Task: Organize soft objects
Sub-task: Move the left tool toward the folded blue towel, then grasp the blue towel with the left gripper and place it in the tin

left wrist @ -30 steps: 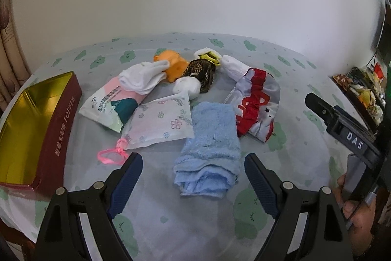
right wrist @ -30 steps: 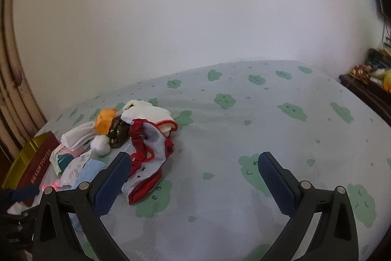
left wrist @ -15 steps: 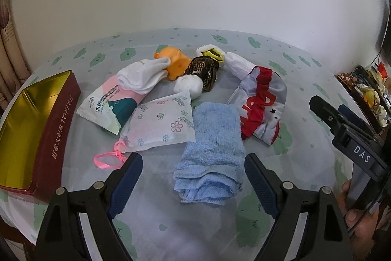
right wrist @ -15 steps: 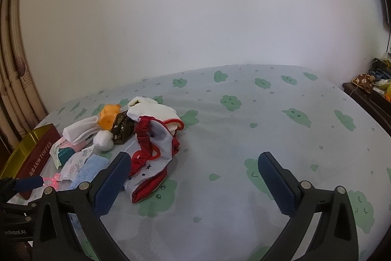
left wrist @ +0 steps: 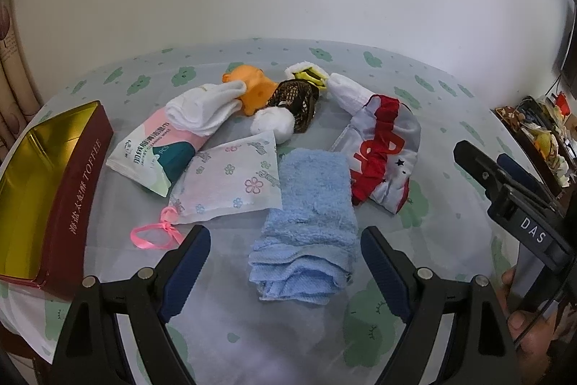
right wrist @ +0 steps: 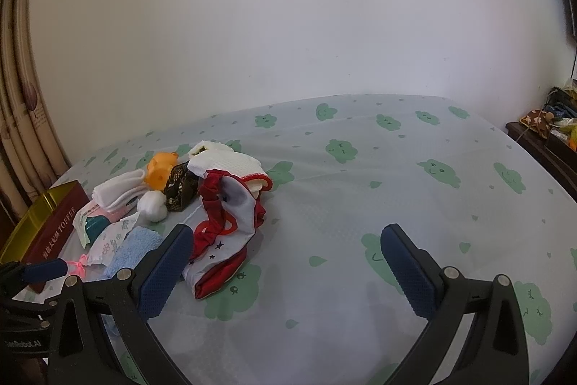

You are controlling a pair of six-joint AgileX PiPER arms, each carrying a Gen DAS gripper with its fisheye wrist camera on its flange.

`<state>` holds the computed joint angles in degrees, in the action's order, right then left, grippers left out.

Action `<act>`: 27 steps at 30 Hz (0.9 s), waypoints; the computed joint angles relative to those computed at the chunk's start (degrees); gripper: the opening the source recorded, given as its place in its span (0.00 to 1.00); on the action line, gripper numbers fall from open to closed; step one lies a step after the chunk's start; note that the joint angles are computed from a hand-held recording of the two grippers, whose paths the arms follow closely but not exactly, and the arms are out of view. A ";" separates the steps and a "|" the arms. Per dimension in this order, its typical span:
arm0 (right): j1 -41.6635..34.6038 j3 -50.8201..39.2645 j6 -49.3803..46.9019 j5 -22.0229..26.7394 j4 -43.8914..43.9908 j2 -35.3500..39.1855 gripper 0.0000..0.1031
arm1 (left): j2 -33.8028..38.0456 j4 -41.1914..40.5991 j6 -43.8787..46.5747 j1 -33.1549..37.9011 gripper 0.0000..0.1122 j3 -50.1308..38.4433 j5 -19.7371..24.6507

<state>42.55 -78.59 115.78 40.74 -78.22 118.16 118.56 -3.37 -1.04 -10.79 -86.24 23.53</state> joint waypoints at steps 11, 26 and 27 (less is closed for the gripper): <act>0.07 0.30 0.15 -0.26 0.10 -0.20 1.00 | 1.93 -0.34 -0.39 0.71 0.78 -2.09 1.63; -0.27 -0.22 -1.05 -0.82 1.02 0.05 1.00 | 3.60 -0.28 -0.37 0.69 0.78 -4.34 3.28; -0.39 -0.12 -0.97 -0.90 0.97 -0.04 1.00 | 3.74 -0.35 -0.33 0.69 0.78 -4.51 3.38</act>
<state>42.16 -78.71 114.82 39.83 -77.25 118.12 122.30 -3.72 -1.37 -10.10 -90.74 26.91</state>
